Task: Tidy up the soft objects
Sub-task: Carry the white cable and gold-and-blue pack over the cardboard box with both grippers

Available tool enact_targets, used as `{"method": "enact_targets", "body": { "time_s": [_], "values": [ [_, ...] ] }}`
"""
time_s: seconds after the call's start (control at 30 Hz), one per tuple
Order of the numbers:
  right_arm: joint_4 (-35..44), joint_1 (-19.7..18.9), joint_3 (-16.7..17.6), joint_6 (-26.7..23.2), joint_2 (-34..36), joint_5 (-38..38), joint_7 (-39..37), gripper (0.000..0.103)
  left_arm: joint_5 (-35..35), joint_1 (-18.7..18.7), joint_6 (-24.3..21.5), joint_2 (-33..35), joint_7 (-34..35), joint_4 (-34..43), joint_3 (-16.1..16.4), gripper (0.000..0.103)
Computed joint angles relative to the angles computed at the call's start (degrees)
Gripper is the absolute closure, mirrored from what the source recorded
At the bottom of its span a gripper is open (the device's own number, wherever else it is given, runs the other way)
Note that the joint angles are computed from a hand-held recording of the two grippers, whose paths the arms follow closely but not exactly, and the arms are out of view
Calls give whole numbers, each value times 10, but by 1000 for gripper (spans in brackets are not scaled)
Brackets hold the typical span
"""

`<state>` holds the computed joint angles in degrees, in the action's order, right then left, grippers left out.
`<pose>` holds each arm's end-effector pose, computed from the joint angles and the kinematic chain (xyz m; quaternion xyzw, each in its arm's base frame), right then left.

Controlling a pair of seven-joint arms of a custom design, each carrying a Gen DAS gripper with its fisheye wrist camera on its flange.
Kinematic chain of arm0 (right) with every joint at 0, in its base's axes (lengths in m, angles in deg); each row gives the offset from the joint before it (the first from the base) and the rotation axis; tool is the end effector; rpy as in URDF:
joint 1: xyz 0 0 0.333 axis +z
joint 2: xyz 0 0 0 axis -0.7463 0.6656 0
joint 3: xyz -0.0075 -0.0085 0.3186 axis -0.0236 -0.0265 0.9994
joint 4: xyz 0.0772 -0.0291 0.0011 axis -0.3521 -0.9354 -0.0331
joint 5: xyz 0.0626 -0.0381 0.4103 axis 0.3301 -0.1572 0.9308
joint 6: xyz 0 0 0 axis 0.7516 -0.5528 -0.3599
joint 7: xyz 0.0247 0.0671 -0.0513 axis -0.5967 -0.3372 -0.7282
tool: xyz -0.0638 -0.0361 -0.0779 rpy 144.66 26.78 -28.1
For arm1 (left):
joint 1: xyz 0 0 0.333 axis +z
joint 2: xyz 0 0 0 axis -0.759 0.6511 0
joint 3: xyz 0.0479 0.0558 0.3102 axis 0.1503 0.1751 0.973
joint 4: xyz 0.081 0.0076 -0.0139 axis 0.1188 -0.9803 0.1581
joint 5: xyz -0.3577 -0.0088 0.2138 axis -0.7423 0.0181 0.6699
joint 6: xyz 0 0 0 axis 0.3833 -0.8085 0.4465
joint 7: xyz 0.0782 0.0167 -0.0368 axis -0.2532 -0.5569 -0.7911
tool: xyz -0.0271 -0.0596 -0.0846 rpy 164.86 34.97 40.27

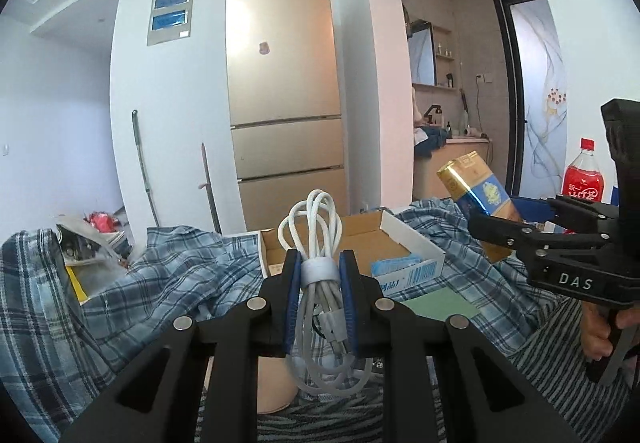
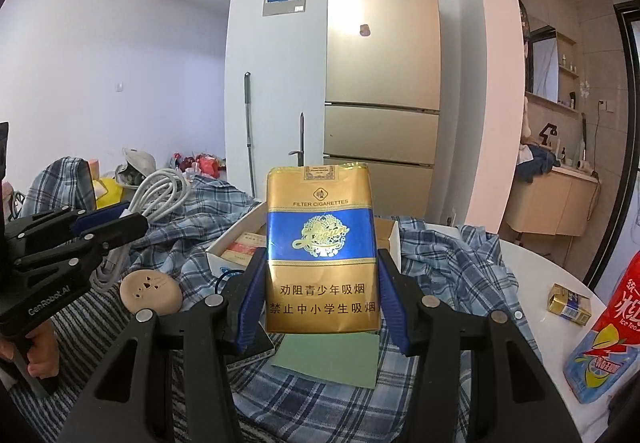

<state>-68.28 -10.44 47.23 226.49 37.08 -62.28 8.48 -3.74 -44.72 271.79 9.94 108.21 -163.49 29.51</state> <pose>0.7152 0.2572 0.4411 -0.6543 0.5000 -0.3671 0.4326 0.6796 -0.1283 0.4526 -0.4549 0.6628 -0.4709 0.3633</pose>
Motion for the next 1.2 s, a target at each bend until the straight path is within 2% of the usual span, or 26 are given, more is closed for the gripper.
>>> {"method": "enact_targets", "body": {
  "time_s": [0.03,0.13,0.23,0.33,0.43,0.57,0.73,0.8,0.87,0.93,1.0,1.1,1.13,1.2],
  "values": [
    [0,4,-4,2,1,2,0,52,12,12,-3,-1,-10,0,-11,82],
    [-7,11,-10,15,0,10,-6,52,-30,-26,24,-13,17,-16,25,82],
    [-11,24,-21,30,2,32,-19,52,-37,-30,41,-22,18,-28,27,82],
    [-8,55,-53,35,13,77,-35,52,-95,-72,71,-24,69,-34,57,82],
    [-4,80,-78,46,21,116,-55,52,-108,-77,73,-29,84,-33,56,82],
    [6,104,-105,38,25,165,-79,52,-114,-79,60,-36,87,-17,51,82],
    [32,122,-138,6,25,178,-60,52,-115,-81,8,-32,84,33,41,82],
    [51,138,-172,-5,38,175,-42,52,-127,-89,-3,-25,88,56,45,82],
    [81,154,-215,-20,61,175,-16,52,-126,-83,-14,-19,79,79,35,82],
    [112,146,-225,-43,73,164,5,52,-148,-101,-14,-13,85,100,48,82],
    [150,108,-191,-70,70,146,17,52,-171,-126,-26,-5,105,127,69,82],
    [223,71,-183,-120,97,125,47,52,-186,-134,-60,10,110,173,70,82],
    [245,66,-194,-133,112,119,64,52,-191,-134,-73,18,103,194,66,82],
    [303,55,-227,-164,150,110,118,52,-228,-176,-90,32,101,228,110,82]
  ]
}}
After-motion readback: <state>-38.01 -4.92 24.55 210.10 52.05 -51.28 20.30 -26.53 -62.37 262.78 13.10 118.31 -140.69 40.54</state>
